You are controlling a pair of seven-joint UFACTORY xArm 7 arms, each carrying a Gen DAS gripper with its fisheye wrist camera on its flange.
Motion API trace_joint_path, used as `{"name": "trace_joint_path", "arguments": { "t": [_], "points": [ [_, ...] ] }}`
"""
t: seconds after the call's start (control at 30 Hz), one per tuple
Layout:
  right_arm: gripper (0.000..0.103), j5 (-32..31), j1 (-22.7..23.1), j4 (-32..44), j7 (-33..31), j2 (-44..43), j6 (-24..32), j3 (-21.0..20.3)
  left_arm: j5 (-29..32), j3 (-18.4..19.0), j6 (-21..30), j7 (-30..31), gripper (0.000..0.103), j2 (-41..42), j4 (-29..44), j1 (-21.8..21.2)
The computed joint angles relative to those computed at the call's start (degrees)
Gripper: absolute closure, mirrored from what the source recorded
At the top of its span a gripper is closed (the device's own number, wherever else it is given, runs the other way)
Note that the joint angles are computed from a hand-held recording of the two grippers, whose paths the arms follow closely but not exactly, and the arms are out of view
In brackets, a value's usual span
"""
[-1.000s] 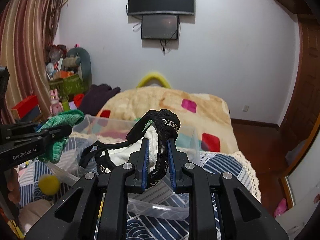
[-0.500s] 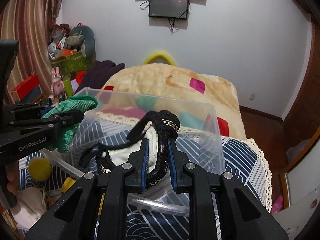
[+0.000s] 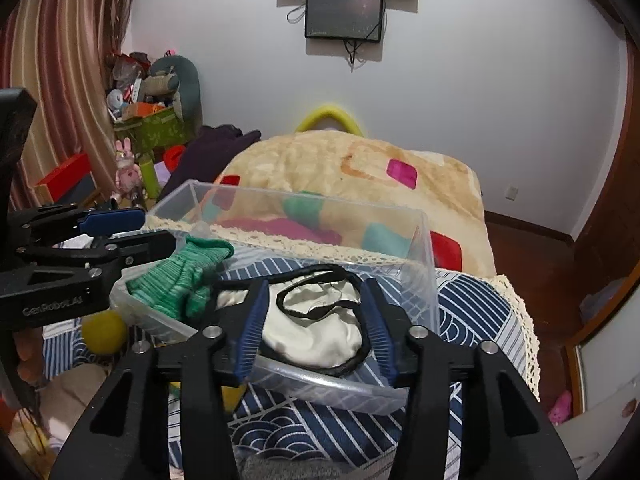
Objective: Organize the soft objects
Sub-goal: 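Carry the glove and black bag over the clear box and open both tools, then grasp the yellow felt ball with the left tool while the right tool grasps the silver-filled bag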
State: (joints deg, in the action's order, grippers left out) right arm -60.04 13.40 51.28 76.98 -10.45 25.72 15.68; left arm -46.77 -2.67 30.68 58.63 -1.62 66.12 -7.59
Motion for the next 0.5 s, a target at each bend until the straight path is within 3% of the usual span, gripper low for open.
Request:
{"name": "trace_joint_path", "arguments": {
  "t": [0.2,0.5],
  "points": [
    [0.043,-3.62,-1.01,-1.35,4.19,-3.72,-0.32,1.72,-5.45,1.83,-0.39,4.58,0.027,-5.44,-3.49,-0.6],
    [0.025,-8.59,-2.4,-3.67,9.62,-9.05,0.78,5.93,-13.29,5.9,-2.78,10.89,0.007,-11.95,-8.41,-2.64]
  ]
}}
